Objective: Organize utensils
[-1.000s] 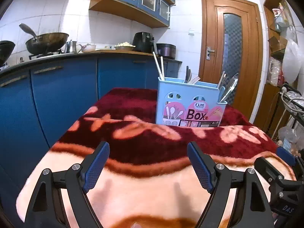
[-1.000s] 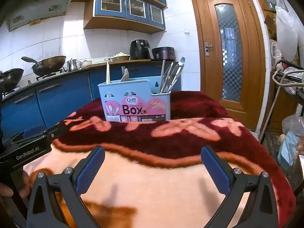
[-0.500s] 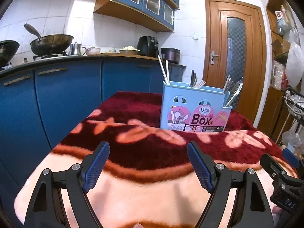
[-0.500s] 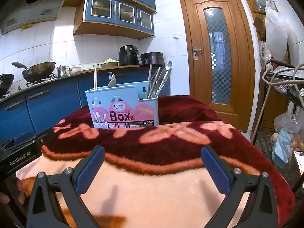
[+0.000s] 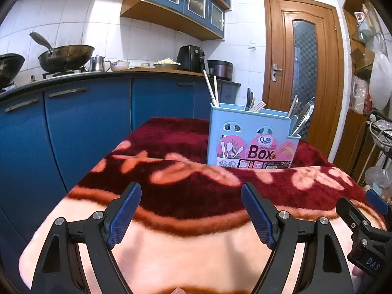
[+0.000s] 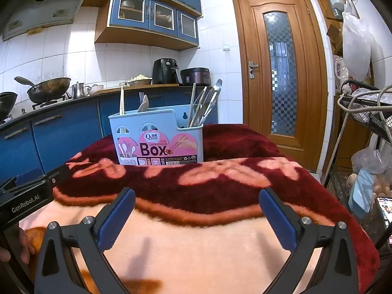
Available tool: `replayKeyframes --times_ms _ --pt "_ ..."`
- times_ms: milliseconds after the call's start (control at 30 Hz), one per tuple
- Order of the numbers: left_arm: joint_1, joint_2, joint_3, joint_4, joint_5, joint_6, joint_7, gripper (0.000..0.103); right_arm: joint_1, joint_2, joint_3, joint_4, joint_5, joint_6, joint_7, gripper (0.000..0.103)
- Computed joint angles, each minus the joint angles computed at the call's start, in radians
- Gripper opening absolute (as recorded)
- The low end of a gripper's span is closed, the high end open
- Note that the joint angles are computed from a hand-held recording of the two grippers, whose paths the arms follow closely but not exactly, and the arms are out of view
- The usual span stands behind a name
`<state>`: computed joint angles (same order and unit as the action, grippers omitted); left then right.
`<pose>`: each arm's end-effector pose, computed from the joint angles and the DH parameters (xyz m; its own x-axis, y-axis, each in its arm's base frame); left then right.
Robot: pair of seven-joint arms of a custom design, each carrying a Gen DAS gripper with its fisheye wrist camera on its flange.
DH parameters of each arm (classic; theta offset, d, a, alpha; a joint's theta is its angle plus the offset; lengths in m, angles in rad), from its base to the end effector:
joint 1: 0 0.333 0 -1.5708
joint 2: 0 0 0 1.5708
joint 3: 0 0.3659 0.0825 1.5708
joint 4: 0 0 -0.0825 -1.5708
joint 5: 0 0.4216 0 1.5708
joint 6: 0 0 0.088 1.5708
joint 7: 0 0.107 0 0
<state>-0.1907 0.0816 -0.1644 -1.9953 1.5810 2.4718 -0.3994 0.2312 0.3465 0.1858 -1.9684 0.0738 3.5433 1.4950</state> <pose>0.6017 -0.2232 0.4923 0.3907 -0.9181 0.0668 -0.3281 -0.2067 -0.9217 0.6476 0.2590 0.4740 0.3720 -0.9271 -0.0458 -0.3250 -0.0839 -0.9420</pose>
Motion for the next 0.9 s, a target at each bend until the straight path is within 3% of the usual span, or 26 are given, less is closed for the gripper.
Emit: replayKeyframes --times_ms 900 --pt "-0.001 0.001 0.0 0.0 0.001 -0.004 0.002 0.085 0.001 0.0 -0.001 0.002 -0.002 -0.003 -0.001 0.103"
